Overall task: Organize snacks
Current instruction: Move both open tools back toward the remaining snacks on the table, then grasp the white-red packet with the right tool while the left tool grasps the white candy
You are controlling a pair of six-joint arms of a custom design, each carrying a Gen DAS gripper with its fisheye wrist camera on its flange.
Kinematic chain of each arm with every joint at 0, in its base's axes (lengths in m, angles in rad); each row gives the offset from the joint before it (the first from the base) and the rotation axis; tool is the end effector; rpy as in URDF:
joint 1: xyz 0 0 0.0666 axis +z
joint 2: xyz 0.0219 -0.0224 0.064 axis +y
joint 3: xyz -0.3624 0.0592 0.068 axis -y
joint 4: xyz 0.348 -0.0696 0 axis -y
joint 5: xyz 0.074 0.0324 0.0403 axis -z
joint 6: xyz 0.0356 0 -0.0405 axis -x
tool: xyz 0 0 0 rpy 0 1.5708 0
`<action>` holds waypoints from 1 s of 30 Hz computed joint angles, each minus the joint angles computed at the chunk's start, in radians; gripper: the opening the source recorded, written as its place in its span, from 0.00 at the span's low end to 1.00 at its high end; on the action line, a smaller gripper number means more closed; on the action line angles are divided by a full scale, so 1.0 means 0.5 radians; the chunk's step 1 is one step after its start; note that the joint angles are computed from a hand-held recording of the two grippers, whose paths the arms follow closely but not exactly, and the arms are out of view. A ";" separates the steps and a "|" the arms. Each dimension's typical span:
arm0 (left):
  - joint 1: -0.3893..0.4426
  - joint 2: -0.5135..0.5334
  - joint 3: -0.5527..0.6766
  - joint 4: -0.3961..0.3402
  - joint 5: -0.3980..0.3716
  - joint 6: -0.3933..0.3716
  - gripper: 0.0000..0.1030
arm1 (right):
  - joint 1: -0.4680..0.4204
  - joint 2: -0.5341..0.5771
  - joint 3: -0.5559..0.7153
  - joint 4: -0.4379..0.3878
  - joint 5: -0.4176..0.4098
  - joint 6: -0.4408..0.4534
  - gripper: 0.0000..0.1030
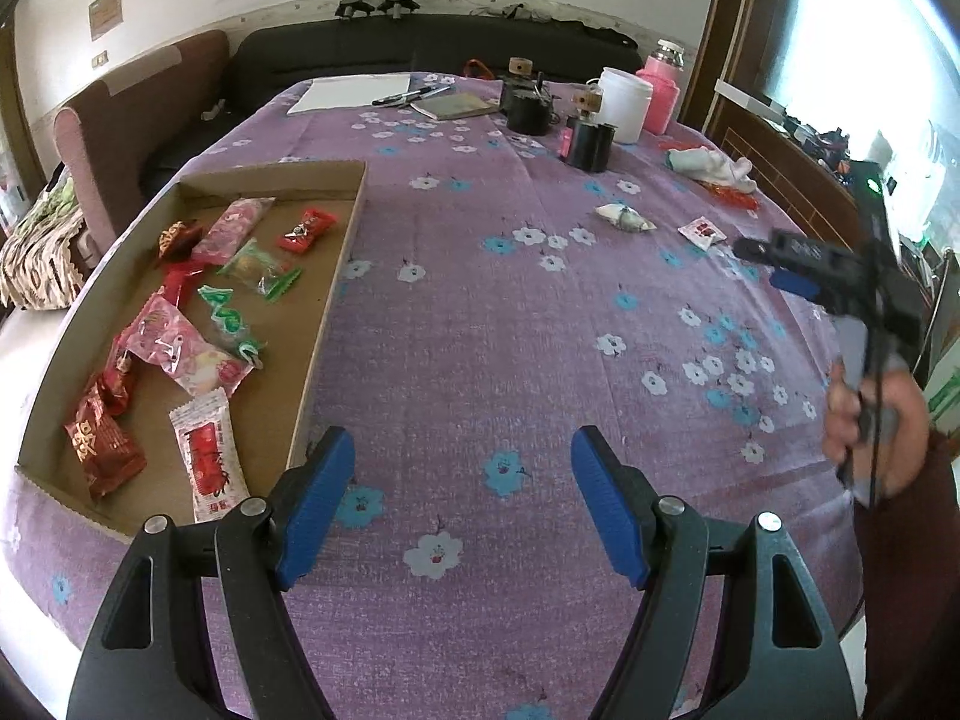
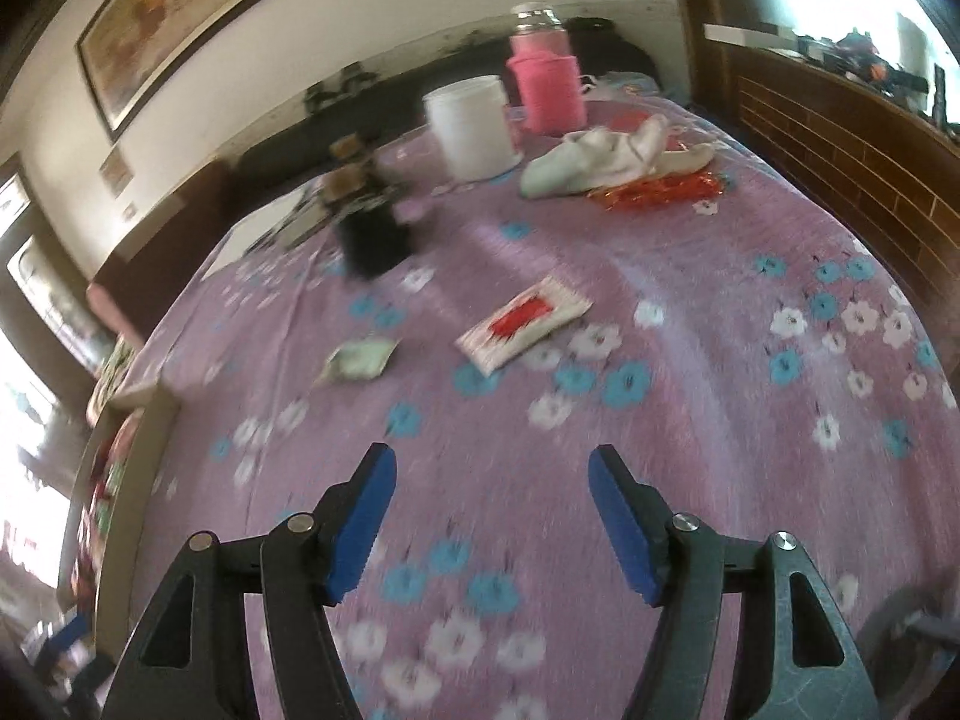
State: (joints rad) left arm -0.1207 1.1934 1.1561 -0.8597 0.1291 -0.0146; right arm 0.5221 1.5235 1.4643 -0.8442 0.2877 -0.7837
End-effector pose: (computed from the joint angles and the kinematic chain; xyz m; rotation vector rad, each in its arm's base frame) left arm 0.3641 -0.0492 0.3940 0.2226 2.4585 -0.2051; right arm 0.4272 0.2337 0.3902 0.4387 2.3974 0.2325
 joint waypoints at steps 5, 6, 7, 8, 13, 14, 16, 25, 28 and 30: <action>0.010 -0.005 -0.004 0.025 0.040 0.004 0.72 | -0.104 0.144 0.128 -0.025 -0.044 -0.070 0.67; 0.013 -0.008 -0.005 0.031 0.049 -0.006 0.72 | -0.122 0.172 0.150 -0.030 -0.045 -0.090 0.67; 0.011 -0.010 -0.004 0.038 0.055 -0.016 0.72 | -0.141 0.205 0.180 -0.041 -0.034 -0.111 0.67; 0.006 -0.012 -0.003 0.044 0.057 -0.029 0.72 | -0.156 0.238 0.210 -0.055 -0.018 -0.126 0.67; -0.040 0.012 0.032 0.056 0.048 -0.077 0.72 | -0.200 0.325 0.292 -0.042 -0.005 -0.158 0.67; -0.046 0.020 0.042 0.054 0.052 -0.075 0.72 | -0.207 0.337 0.300 -0.026 -0.012 -0.158 0.67; -0.069 0.055 0.076 0.046 0.060 -0.061 0.72 | -0.214 0.363 0.314 0.002 -0.036 -0.155 0.67; -0.157 0.361 0.325 -0.095 0.221 0.052 0.72 | -0.188 0.522 0.519 -0.142 0.067 0.038 0.68; -0.158 0.461 0.420 -0.144 0.280 0.138 0.72 | -0.153 0.578 0.610 -0.279 0.192 0.051 0.50; -0.151 0.530 0.483 -0.187 0.359 0.185 0.72 | -0.147 0.574 0.606 -0.282 0.207 0.074 0.42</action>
State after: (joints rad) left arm -0.1962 1.4584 1.3978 -0.9533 0.3087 0.0778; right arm 0.4484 1.8107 1.7671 -0.9853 0.3912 -0.7466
